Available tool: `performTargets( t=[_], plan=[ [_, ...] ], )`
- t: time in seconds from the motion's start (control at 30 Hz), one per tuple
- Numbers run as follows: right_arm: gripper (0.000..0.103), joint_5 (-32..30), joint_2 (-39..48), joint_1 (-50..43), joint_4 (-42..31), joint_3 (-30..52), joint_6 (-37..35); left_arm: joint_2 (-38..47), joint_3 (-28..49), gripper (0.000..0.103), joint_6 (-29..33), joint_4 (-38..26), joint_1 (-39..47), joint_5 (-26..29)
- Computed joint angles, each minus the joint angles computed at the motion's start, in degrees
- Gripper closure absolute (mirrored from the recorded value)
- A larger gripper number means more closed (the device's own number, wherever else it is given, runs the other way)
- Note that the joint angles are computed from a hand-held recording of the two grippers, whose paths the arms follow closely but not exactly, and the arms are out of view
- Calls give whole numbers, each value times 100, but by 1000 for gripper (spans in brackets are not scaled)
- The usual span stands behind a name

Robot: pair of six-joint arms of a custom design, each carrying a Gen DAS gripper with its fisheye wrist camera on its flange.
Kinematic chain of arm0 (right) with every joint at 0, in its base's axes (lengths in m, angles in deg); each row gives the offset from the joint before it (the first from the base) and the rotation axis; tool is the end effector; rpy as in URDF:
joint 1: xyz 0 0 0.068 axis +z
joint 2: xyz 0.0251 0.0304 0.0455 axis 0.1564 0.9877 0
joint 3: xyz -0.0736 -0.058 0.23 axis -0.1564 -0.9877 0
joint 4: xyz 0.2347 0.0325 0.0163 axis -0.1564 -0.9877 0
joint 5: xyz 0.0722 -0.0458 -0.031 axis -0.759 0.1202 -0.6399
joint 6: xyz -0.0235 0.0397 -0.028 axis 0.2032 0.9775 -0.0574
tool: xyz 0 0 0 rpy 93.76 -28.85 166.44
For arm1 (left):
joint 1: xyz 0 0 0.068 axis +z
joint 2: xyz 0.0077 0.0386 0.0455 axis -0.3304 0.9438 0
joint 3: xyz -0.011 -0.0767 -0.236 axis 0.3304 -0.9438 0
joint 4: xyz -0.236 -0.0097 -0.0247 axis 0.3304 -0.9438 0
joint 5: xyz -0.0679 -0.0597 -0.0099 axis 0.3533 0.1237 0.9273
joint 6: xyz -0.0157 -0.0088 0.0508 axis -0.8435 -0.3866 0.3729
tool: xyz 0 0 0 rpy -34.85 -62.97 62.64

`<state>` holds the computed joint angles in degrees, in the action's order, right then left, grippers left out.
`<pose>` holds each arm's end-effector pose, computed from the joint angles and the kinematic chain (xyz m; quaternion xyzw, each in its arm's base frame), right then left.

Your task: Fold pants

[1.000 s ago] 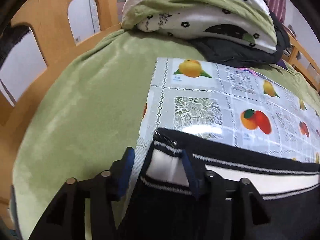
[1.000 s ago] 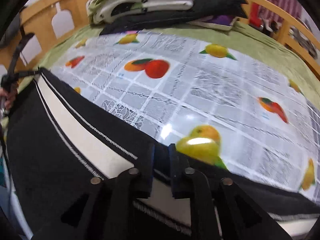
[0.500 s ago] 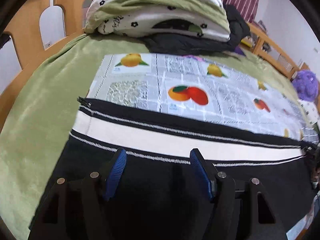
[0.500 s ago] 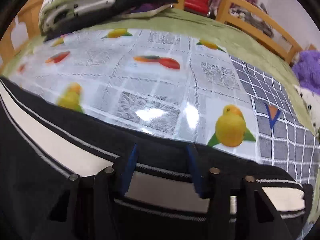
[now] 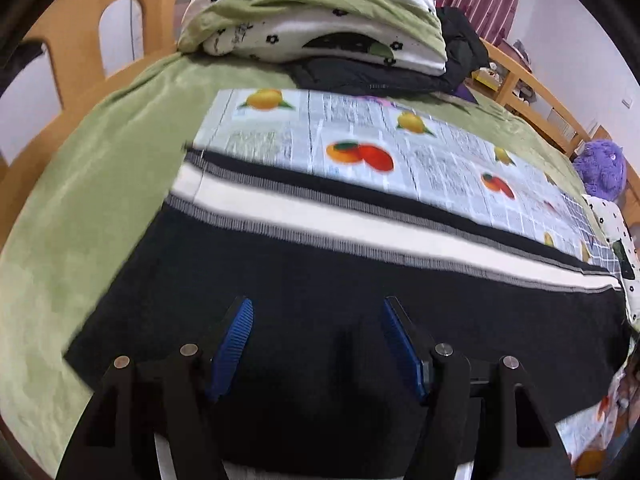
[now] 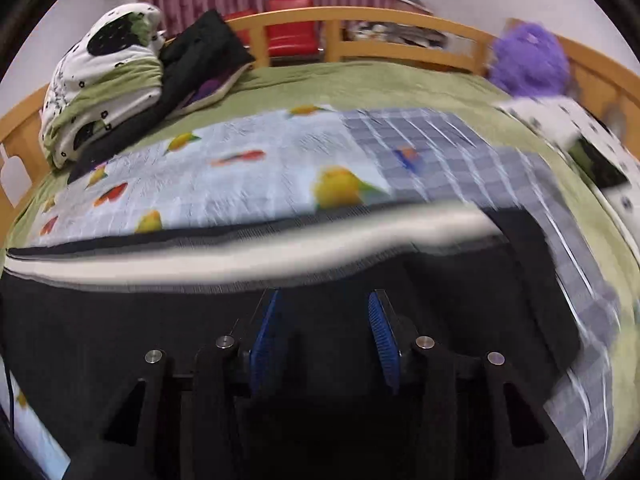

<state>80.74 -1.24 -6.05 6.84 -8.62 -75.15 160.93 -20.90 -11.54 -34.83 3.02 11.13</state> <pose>0.2400 -0.0613 0.2442 0.0566 0.9394 -0.0222 0.3373 0.2440 0.0895 0.2733 -0.0920 0.9496 -0.0633 0.2928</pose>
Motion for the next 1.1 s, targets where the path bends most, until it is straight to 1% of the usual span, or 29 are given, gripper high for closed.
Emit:
performTargets(
  t=[0.07,0.1,0.13,0.17,0.2,0.23,0.27,0.3,0.37,0.43,0.47,0.53,0.57,0.6,0.63,0.67,0.7,0.73,0.77,0.8,0.83,0.87,0.9,0.93,0.97,1.03,1.1],
  plan=[
    [55,646,-85,-181,82,-535,-327,-179,-127,39,-4,-163,22,20],
    [55,444,-100,-357,87,-592,-410,-253,-129,39,-14,-296,29,25],
    [55,115,-283,-681,-127,-566,-331,-331,-105,39,-24,-428,46,30],
    [60,27,-399,-852,-375,-439,-213,-431,-58,39,-23,-576,72,49],
    [70,-212,-607,-1133,-610,-340,-138,-545,8,39,1,-743,90,64],
    [71,-607,-855,-1503,-748,-290,-101,-669,99,39,67,-934,98,65],
    [64,-944,-1071,-1850,-827,-252,-81,-780,167,39,122,-1065,88,28],
    [47,-1030,-1119,-2040,-876,-183,-31,-833,236,39,163,-1146,83,-17],
    [27,-1210,-852,-2268,-913,-14,89,-917,403,39,180,-1364,54,-71],
    [26,-1266,-353,-2285,-841,42,327,-887,612,39,110,-1611,57,27],
    [26,-1238,-67,-2243,-634,-40,578,-868,727,39,27,-1719,57,117],
    [27,-1400,437,-2213,-96,-235,1101,-892,834,39,-46,-1787,-1,153],
    [28,-1385,552,-2132,249,-332,1388,-915,889,39,-98,-1775,-110,24],
    [41,-1351,589,-2070,568,-377,1632,-950,892,39,-110,-1758,-180,-90],
    [52,-1246,682,-2002,546,-194,1756,-1003,900,39,-125,-1747,-278,-264],
    [69,-1378,713,-2072,546,-15,1779,-1069,887,39,-111,-1731,-353,-424],
    [75,-1858,636,-2275,699,10,1752,-1151,854,39,-58,-1712,-374,-517],
    [75,-2395,501,-2553,872,-8,1778,-1250,794,39,14,-1686,-355,-578],
    [75,-2558,429,-2685,930,14,1779,-1329,738,39,77,-1675,-306,-595],
    [73,-2381,445,-2695,877,38,1646,-1411,635,39,150,-1637,-217,-574],
    [70,-1902,615,-2516,730,178,1469,-1451,554,39,192,-1617,-124,-524],
    [59,-1453,949,-2328,458,399,1243,-1470,439,39,215,-1591,7,-435],
    [54,-1237,1255,-2251,154,597,1023,-1452,316,39,241,-1594,187,-297],
    [54,-1012,1428,-2165,-55,655,819,-1426,246,39,247,-1608,292,-217],
    [54,-1067,1313,-2218,-49,513,585,-1400,146,39,263,-1622,450,-100],
    [54,-1120,573,-2359,18,67,290,-1438,-73,39,446,-1653,857,177],
    [51,-1107,-23,-2437,-278,-87,35,-1560,-301,39,663,-1633,1178,347]
  ],
)
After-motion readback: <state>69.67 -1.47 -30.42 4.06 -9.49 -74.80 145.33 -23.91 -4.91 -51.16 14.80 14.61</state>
